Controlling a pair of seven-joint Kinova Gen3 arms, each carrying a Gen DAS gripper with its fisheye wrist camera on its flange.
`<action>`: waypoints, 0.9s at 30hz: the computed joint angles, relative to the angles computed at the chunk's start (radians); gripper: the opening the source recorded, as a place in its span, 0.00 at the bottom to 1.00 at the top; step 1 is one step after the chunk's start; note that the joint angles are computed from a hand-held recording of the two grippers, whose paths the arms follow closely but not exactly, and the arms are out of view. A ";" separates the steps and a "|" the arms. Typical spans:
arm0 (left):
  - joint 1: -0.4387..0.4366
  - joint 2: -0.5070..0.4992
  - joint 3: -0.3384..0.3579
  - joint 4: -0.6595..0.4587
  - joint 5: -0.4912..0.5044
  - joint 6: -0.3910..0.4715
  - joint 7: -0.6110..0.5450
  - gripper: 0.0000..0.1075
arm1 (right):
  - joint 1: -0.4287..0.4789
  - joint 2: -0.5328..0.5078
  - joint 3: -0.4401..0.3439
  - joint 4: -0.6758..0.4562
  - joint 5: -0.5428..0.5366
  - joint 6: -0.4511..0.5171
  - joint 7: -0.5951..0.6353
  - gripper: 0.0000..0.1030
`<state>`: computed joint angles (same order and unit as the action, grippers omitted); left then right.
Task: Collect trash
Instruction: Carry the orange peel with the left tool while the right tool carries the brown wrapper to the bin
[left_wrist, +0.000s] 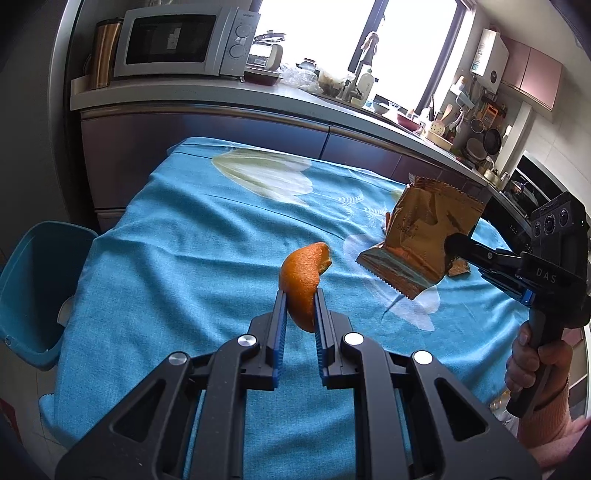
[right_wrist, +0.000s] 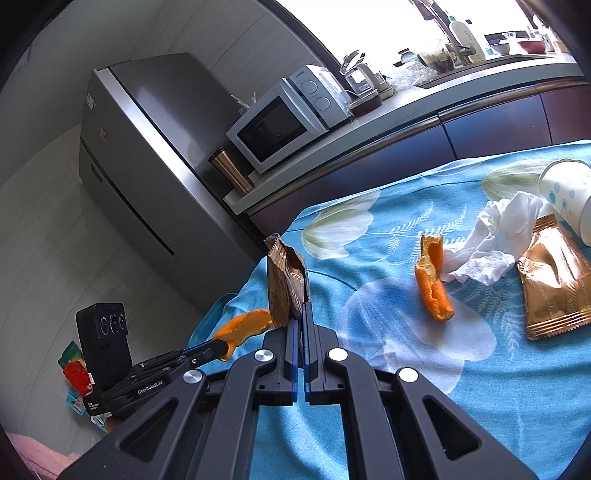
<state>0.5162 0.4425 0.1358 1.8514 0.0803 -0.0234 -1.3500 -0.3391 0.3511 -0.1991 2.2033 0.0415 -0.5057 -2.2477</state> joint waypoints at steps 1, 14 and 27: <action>-0.002 -0.003 0.000 0.005 0.000 -0.003 0.001 0.14 | -0.002 0.004 -0.001 -0.008 0.002 0.006 0.001 0.01; -0.037 -0.047 -0.006 0.077 0.010 -0.042 0.013 0.14 | -0.016 0.031 -0.026 -0.081 0.034 0.065 0.002 0.01; -0.085 -0.096 -0.006 0.149 0.020 -0.079 0.023 0.14 | 0.011 0.086 -0.087 -0.178 0.113 0.124 -0.025 0.01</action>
